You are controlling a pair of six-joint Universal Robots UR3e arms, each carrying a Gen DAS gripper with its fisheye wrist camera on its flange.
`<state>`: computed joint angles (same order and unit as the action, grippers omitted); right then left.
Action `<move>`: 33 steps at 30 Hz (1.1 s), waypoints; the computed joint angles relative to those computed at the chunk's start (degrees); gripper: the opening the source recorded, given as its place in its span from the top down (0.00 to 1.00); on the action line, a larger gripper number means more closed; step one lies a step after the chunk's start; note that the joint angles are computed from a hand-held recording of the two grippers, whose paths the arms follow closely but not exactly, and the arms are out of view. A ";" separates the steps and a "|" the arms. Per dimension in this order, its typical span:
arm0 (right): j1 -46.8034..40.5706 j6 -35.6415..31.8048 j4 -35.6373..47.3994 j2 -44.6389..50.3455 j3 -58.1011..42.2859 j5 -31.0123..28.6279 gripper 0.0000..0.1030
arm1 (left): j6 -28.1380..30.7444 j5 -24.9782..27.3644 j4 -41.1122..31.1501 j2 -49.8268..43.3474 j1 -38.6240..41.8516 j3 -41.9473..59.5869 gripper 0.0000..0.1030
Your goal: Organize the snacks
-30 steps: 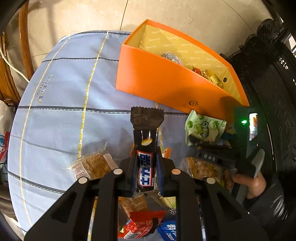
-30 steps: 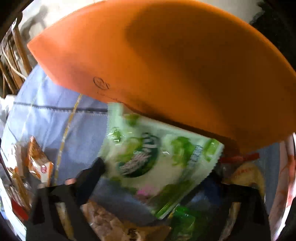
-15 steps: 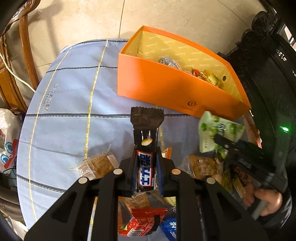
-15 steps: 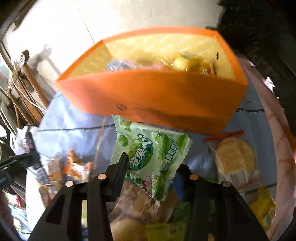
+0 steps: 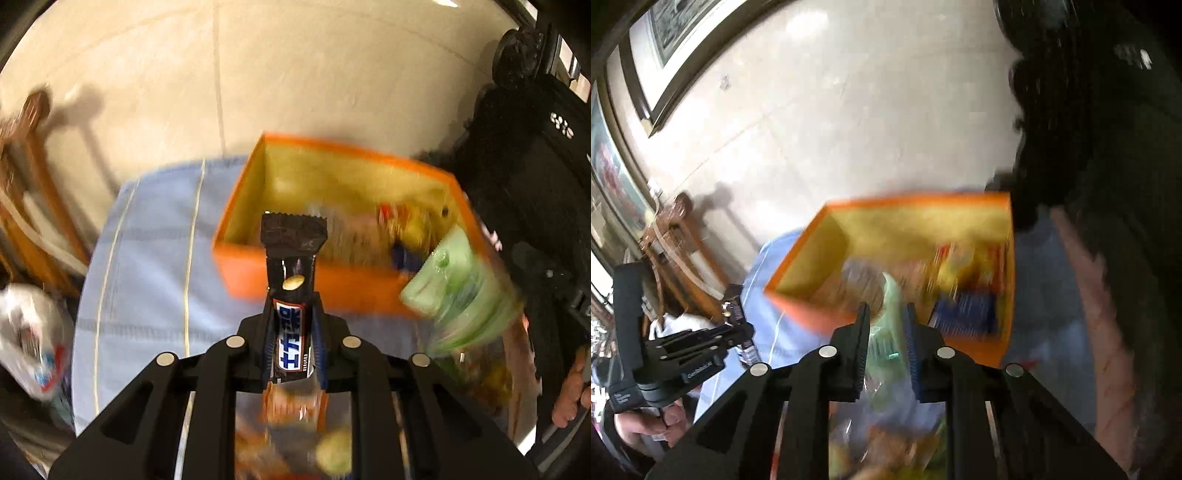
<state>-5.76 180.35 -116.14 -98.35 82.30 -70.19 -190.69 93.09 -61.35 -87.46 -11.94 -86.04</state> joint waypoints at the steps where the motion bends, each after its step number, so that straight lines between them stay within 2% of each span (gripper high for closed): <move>1: 0.14 -0.27 0.47 3.63 -3.37 -0.23 0.90 | 0.42 0.01 0.41 -3.27 -0.17 3.59 0.84; 3: -0.31 -0.84 1.08 7.37 -6.35 0.10 0.93 | 0.72 2.96 -1.56 -9.67 -1.31 11.34 0.84; 4: -0.96 -1.22 1.90 6.09 -5.20 1.48 0.93 | 0.46 4.28 -2.27 -10.97 -1.66 13.06 0.84; 5: -3.39 -3.12 2.26 3.52 -2.16 4.89 0.92 | 0.59 2.70 -1.75 -10.24 -1.06 12.38 0.84; 6: -3.96 -4.22 2.78 1.86 -0.33 5.34 0.87 | 1.11 -0.12 -0.43 -8.35 0.01 9.78 0.84; 7: -3.14 -5.58 3.39 -0.86 3.32 3.86 0.54 | 1.11 -0.70 -0.61 -7.68 0.10 9.00 0.84; 9: -2.29 -9.51 3.90 -7.22 10.63 2.90 0.03 | 1.45 -0.57 -0.16 -6.27 0.04 6.13 0.84; 11: 0.36 -14.42 5.36 -8.96 15.57 2.58 0.03 | 2.26 -1.39 1.00 -4.15 0.47 2.11 0.84; 12: 2.42 -14.41 5.46 -8.37 16.47 0.60 0.03 | 2.11 -1.67 1.32 -3.37 0.65 0.70 0.84; 13: 6.89 -11.35 4.51 -5.38 16.88 -4.65 0.03 | 1.73 -2.01 1.38 -2.31 0.84 -0.93 0.84; 14: 10.89 -6.31 3.69 -1.32 16.47 -9.33 0.03 | 1.37 -2.29 1.55 -1.64 1.01 -2.21 0.84; 17: 13.68 7.96 -0.92 4.24 17.34 -10.51 0.03 | 0.56 -1.86 2.15 0.35 1.32 -5.74 0.84; 19: 16.45 21.07 -2.06 10.31 14.29 -14.64 0.03 | 0.41 -2.39 2.08 2.16 2.26 -7.90 0.84; 20: 17.89 25.73 -0.28 13.67 11.35 -17.15 0.03 | 0.53 -2.87 2.19 2.73 2.84 -8.64 0.84; 22: 17.78 34.09 5.03 18.49 7.11 -15.70 0.04 | 0.88 -4.08 2.12 4.64 4.29 -10.37 0.84; 25: 19.57 46.46 7.05 21.84 2.67 -19.31 0.03 | 2.00 -5.61 2.75 6.54 6.01 -12.26 0.84; 26: 19.53 48.57 9.06 23.77 0.27 -18.41 0.03 | 2.23 -6.08 2.73 6.86 6.43 -12.58 0.84; 28: 20.82 50.10 13.55 27.65 -5.19 -20.59 0.03 | 2.89 -7.87 2.44 7.60 7.52 -13.24 0.84; 30: 21.82 50.81 12.32 27.36 -4.29 -22.24 0.03 | 3.65 -9.30 1.95 8.58 8.45 -14.00 0.84; 32: 22.45 49.75 10.55 24.55 -0.90 -23.63 0.13 | 4.42 -10.50 1.59 9.72 9.39 -15.03 0.84; 33: 22.90 49.70 10.29 23.15 0.60 -24.37 0.31 | 4.70 -10.82 1.18 10.02 9.77 -15.19 0.84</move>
